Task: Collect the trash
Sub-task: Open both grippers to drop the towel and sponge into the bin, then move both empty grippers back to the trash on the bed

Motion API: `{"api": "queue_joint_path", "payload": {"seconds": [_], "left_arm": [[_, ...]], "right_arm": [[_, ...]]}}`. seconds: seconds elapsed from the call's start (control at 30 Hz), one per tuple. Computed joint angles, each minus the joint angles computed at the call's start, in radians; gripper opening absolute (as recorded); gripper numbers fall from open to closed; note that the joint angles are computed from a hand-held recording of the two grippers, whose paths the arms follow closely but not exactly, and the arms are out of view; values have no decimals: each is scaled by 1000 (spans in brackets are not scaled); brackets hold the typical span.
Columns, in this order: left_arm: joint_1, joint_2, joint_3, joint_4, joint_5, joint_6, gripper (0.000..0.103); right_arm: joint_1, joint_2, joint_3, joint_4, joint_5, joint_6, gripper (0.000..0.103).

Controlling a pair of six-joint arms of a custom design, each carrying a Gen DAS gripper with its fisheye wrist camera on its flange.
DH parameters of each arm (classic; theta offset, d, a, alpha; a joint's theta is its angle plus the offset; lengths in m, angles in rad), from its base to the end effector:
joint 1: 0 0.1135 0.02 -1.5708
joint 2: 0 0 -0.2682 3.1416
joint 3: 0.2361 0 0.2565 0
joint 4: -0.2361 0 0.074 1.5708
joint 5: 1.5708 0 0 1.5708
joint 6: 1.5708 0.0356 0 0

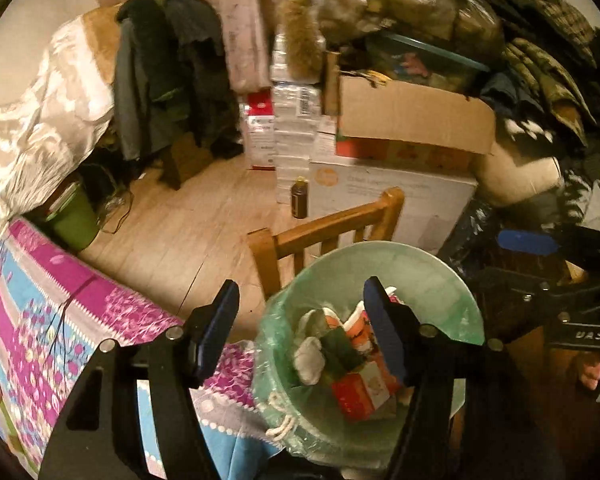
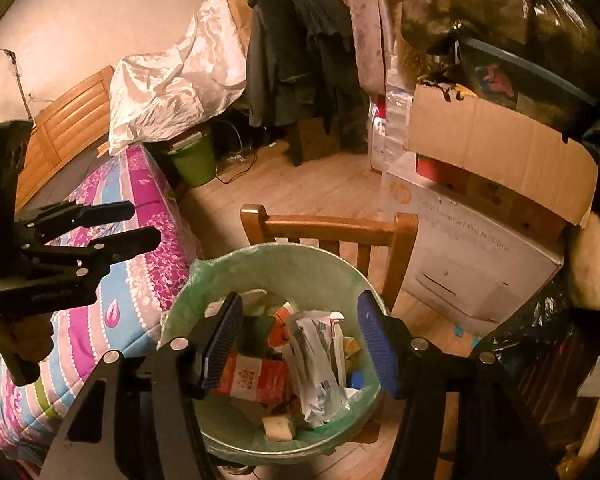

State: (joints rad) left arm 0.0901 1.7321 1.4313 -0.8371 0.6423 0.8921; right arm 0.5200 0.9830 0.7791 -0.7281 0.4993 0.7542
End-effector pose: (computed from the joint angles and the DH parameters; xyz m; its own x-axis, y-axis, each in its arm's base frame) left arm 0.3625 0.0113 0.2686 -0.4288 0.5871 -0.6866 0.8156 0.5784 -0.0148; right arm 0.1737 0.0798 0.2604 -0.6368 0.3281 -0.6977 0.3397 0.9318 0.1281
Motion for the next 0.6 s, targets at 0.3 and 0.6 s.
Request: {"api": "queue_joint_path", "payload": {"seconds": [0.3, 0.6], "left_arm": [[297, 96, 16, 181, -5, -55, 71], [697, 586, 562, 102, -147, -147, 71]], "right_arm": [[230, 226, 122, 160, 214, 6, 62], [307, 802, 568, 381, 7, -175, 62]]}}
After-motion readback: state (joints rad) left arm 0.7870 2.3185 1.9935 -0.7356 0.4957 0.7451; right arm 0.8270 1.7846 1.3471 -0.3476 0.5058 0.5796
